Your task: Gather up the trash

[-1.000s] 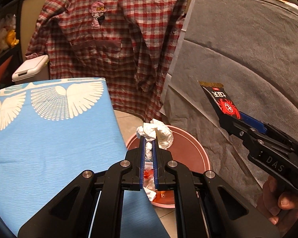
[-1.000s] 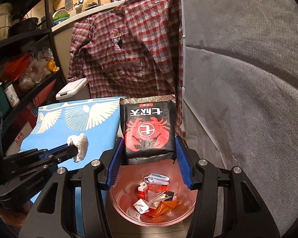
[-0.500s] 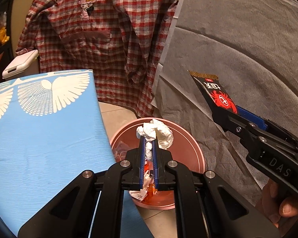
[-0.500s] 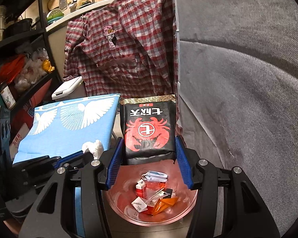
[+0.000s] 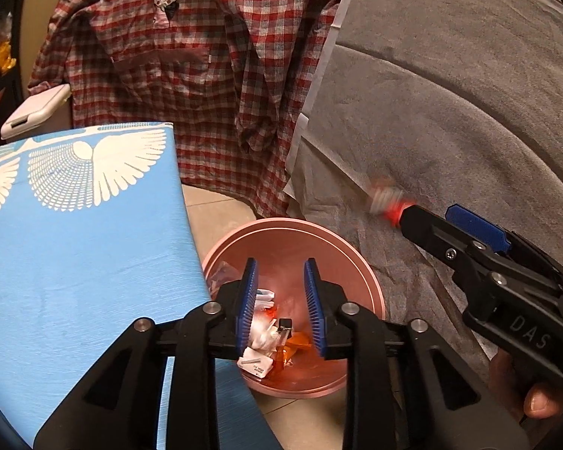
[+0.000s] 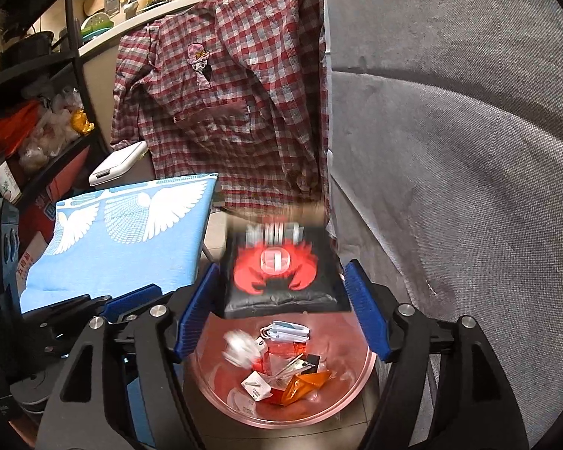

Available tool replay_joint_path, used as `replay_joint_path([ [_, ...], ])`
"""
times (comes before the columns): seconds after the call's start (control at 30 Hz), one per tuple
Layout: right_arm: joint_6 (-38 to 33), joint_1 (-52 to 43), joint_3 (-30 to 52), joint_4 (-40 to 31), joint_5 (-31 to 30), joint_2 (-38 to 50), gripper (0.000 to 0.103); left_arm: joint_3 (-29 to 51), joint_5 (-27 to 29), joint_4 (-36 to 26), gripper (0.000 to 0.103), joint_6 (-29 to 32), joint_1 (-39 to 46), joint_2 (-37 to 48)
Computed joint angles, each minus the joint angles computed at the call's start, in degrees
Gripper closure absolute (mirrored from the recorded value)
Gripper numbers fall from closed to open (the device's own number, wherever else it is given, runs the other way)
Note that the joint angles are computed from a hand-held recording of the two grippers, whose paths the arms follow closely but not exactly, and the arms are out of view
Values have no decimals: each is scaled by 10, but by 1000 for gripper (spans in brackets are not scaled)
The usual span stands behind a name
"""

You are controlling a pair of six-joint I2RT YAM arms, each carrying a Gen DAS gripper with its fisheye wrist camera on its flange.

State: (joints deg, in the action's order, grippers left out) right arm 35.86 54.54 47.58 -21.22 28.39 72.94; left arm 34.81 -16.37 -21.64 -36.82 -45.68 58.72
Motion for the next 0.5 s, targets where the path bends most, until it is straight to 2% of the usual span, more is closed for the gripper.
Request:
replay_joint_path([
  [0.1,0,0,2,-3,1,1,29,1,-3,-13,77,0,1,-14],
  [0.2,0,-1,1,-2,-2,0,29,2,-9,-30,77,0,-1,-31],
  [0.43,16,28,-5,-16,17,-21,29,-1,-55,-124,76,-13,-32,-123],
  [0.5,26,54,-4,-36,38,-38,29,1,-78,-161,65,-26,-53,-155],
])
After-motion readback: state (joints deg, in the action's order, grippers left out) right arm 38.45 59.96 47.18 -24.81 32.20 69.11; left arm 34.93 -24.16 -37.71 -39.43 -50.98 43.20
